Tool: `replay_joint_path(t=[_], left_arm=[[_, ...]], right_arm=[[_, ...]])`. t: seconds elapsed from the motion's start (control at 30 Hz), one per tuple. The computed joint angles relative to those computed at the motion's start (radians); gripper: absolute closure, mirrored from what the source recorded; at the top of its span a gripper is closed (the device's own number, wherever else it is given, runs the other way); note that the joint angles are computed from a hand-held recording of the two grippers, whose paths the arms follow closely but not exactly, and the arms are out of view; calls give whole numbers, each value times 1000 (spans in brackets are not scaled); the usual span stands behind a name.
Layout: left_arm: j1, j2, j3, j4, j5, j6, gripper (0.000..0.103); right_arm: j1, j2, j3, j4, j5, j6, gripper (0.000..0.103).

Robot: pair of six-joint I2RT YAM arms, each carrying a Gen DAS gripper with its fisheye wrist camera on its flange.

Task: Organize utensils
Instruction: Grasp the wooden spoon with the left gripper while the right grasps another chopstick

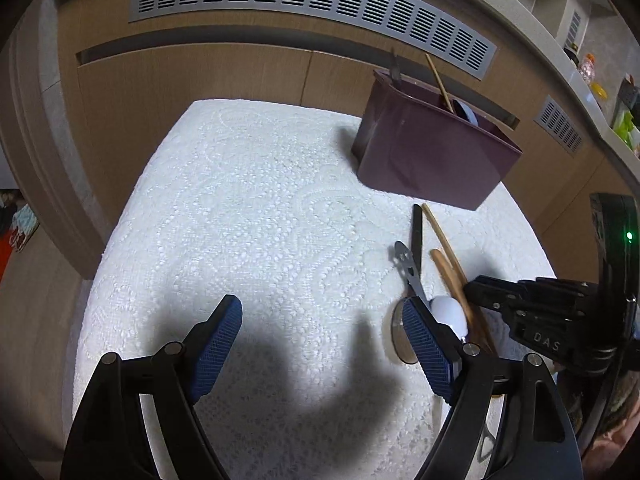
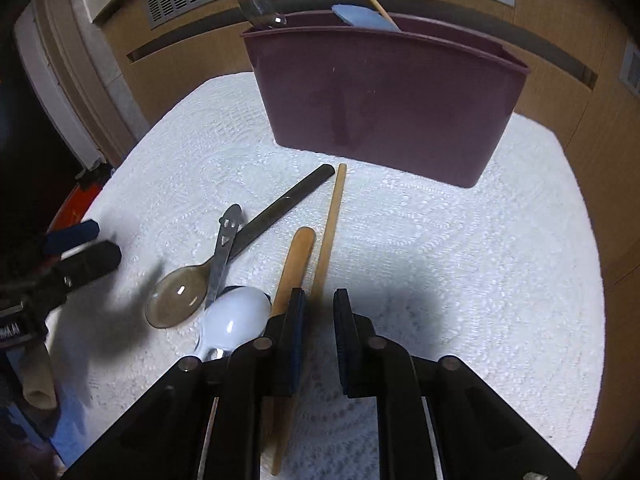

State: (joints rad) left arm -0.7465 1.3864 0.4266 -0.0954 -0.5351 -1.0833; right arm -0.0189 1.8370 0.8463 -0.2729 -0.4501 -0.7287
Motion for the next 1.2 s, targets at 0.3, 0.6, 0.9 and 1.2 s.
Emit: replay_joint_path(t=[0.3, 0.6, 0.9, 1.2], left_arm=[[-21, 117, 140, 7, 79, 109, 20], [56, 332, 372, 25, 317, 270, 48], [131, 552, 678, -269, 348, 316, 63], [79, 697, 899, -392, 284, 425, 84]], right_arm=[[-71, -4, -16, 70, 49, -20, 98], [-312, 49, 50, 12, -25, -141, 98], [-427, 92, 72, 78, -136, -114, 89], [-469, 147, 162, -31, -201, -131, 86]])
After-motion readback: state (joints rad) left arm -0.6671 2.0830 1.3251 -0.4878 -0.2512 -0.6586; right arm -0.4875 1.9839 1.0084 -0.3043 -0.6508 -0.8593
